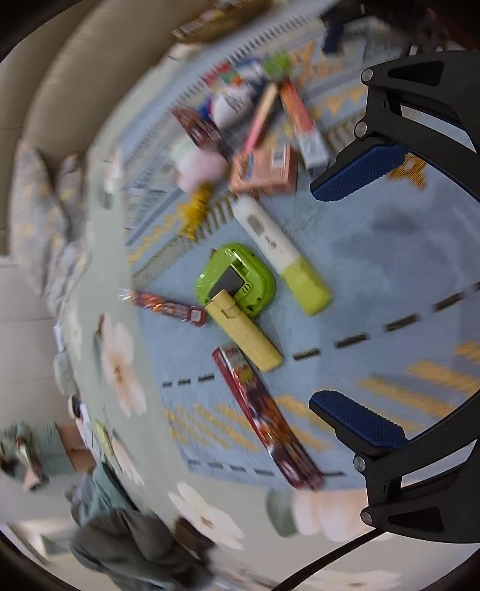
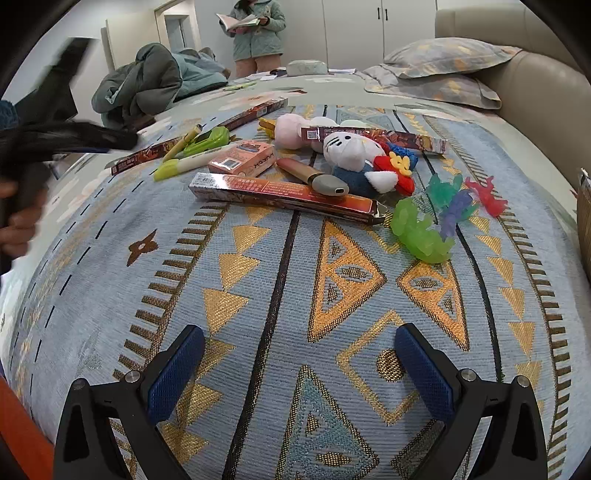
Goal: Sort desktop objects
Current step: 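Grasp the white-and-yellow highlighter with the left gripper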
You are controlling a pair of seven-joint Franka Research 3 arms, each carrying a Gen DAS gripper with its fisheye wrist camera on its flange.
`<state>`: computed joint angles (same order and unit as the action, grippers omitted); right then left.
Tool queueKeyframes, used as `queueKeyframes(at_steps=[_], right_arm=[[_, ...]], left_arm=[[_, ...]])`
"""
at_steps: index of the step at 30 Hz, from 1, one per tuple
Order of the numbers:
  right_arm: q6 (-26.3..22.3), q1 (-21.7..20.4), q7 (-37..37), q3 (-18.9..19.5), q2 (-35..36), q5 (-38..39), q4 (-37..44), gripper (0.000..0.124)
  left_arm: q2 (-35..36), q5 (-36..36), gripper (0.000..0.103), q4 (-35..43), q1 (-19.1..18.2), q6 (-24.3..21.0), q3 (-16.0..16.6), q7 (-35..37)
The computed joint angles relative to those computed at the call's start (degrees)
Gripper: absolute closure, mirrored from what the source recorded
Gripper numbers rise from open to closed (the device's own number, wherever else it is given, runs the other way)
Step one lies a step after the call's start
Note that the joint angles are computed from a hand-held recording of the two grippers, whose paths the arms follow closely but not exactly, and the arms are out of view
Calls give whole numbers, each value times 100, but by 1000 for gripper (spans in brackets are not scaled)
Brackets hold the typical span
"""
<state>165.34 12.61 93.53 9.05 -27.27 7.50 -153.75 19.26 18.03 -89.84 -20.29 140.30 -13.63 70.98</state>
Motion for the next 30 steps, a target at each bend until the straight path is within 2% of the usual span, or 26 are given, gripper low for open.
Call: queueKeyframes(at_steps=[4,7,8,9,10,11,12,14,17,20,22,23,24,28,30], right_arm=[[30,-19,26,18,16,-25,4,21],[39,-1,15,-1,10,-10,-4,21],[40,-1,14,-3,1,-9,-9,21],[36,-1,14,-3,-1,-7,-8,21],[26,-2,15,-3,1,-7,-2,21],[28,-2,14,-3,-2,-6,-6,21],[29,-3,15,-1,-5,-6,-8,21],[31,-2,13,-3,-3,-6,-7,21],[27,-2,14,-2,-3,-4,-4,21],[28,2,15,-3,-7,2,-6,21],[30,6,18,0,-14,5,-8,21],[32,6,22,4,-16,6,-9,21],[25,4,30,11,-20,4,-7,21],[-37,-13,45,22,-17,-11,15,21],[-233,12,11,-12,-2,-21,103,21]], left_arm=[[434,-336,0,348,120,57,-120,505],[661,-189,0,565,-29,26,-52,599],[788,-182,6,756,-77,-125,-51,658],[843,-179,22,810,-120,-217,-75,757],[883,-197,29,862,-142,-266,-93,845],[812,-130,38,745,-195,-136,-68,821],[711,-128,55,610,-207,-47,-77,823],[635,-367,76,562,-127,-98,-195,997],[640,-506,78,634,-158,-221,-244,1152],[915,129,63,1089,-582,-481,102,689],[1018,57,63,1238,-535,-516,52,694],[1019,-2,69,1235,-507,-500,24,685],[981,-150,82,1159,-419,-424,-57,766],[637,-98,82,866,-444,-488,-85,819],[382,-140,82,699,-425,-519,-105,759]])
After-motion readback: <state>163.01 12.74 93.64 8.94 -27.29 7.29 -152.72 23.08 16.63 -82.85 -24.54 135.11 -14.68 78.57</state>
